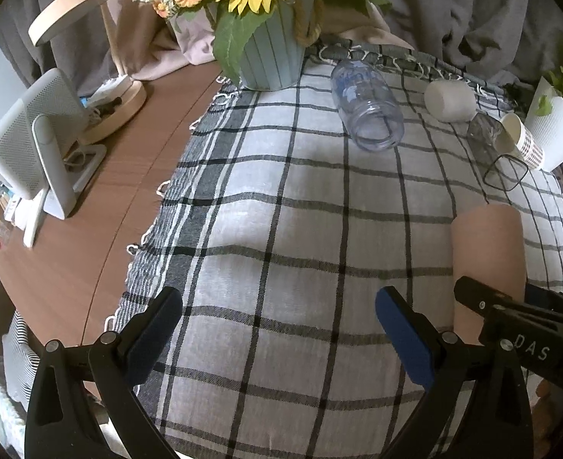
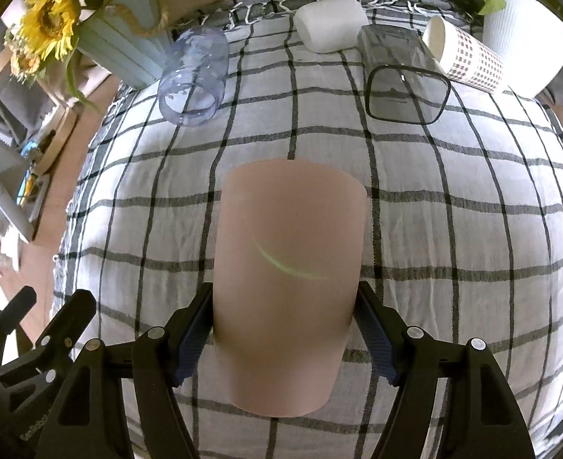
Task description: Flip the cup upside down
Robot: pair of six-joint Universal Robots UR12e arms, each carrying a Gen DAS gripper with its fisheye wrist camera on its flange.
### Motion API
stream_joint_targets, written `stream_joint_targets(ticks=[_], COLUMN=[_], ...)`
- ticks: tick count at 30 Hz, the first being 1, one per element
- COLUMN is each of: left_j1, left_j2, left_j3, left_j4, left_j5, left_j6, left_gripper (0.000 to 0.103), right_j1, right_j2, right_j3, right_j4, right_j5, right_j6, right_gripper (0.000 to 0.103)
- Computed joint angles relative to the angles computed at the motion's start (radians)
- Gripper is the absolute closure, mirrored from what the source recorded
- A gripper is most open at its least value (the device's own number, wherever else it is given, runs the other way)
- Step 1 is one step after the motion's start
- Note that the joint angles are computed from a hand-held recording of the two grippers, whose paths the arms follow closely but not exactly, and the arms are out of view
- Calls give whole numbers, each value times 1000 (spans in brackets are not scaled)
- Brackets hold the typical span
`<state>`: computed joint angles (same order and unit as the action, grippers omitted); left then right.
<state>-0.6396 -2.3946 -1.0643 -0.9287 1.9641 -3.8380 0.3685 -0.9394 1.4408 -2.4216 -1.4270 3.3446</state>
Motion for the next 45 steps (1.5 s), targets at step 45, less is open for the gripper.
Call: stream_joint_targets(ticks=[45], left_j1=[-127], left_j2=[-158], left_j3=[120], left_j4=[334], left_j5=[110], left_j6=[181], left_gripper=[14], right_j1=[-89], right_j2=[-195], right_j3=[300], right_j4=[-238], right_j5=[-178], right_j6=[-57], right_gripper=[28])
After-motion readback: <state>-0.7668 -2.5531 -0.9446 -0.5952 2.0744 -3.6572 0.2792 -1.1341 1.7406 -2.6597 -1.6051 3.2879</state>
